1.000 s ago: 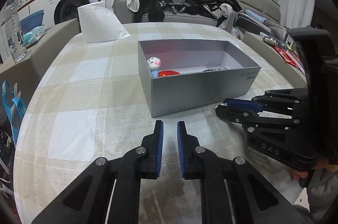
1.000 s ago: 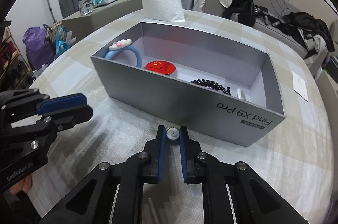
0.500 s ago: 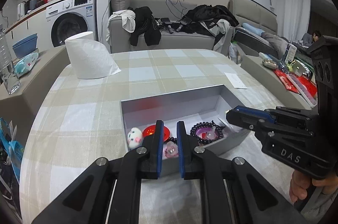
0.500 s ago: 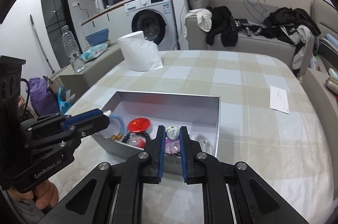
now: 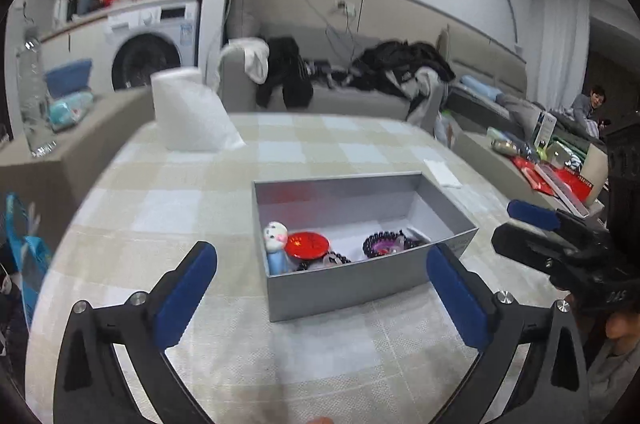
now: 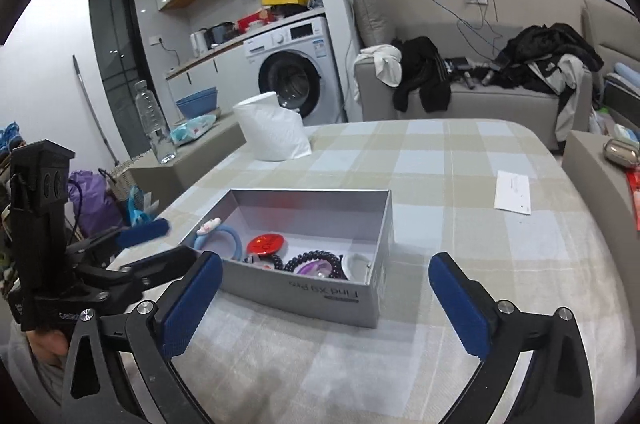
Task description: Organize jewelry
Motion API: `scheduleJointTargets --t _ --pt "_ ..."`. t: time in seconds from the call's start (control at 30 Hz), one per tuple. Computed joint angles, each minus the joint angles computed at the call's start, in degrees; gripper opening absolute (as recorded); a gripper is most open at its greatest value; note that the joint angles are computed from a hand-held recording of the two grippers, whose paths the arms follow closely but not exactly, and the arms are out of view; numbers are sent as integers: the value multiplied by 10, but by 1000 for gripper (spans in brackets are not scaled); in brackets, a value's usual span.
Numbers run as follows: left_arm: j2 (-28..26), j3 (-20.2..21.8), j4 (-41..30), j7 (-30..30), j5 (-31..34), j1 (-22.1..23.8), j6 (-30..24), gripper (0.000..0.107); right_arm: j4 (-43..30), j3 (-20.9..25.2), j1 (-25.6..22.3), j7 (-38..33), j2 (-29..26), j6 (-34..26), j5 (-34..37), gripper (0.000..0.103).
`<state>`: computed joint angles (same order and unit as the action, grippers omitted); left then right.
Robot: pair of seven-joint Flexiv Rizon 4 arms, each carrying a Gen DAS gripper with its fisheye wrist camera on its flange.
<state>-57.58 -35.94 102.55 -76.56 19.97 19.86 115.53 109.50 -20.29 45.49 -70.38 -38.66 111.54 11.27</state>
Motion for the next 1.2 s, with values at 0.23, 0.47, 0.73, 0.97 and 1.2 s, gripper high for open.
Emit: scheduleJointTargets --t 0.23,0.47,0.73,0.97,1.2 --pt "6 34 4 -13 4 -19 42 102 13 -48 60 -59 -22 53 44 103" --pt "-5 56 -15 -40 32 -31 66 102 0 4 29 -111 -25 88 67 103" --pt "-1 75 -25 -57 47 -44 67 102 -9 56 -5 -156 -20 108 80 103" --pt "4 88 -25 -60 60 -53 78 102 -14 69 -9 -183 -21 124 108 103" --pt "4 89 -29 -65 68 -53 75 102 -20 84 -21 -196 -19 121 110 103"
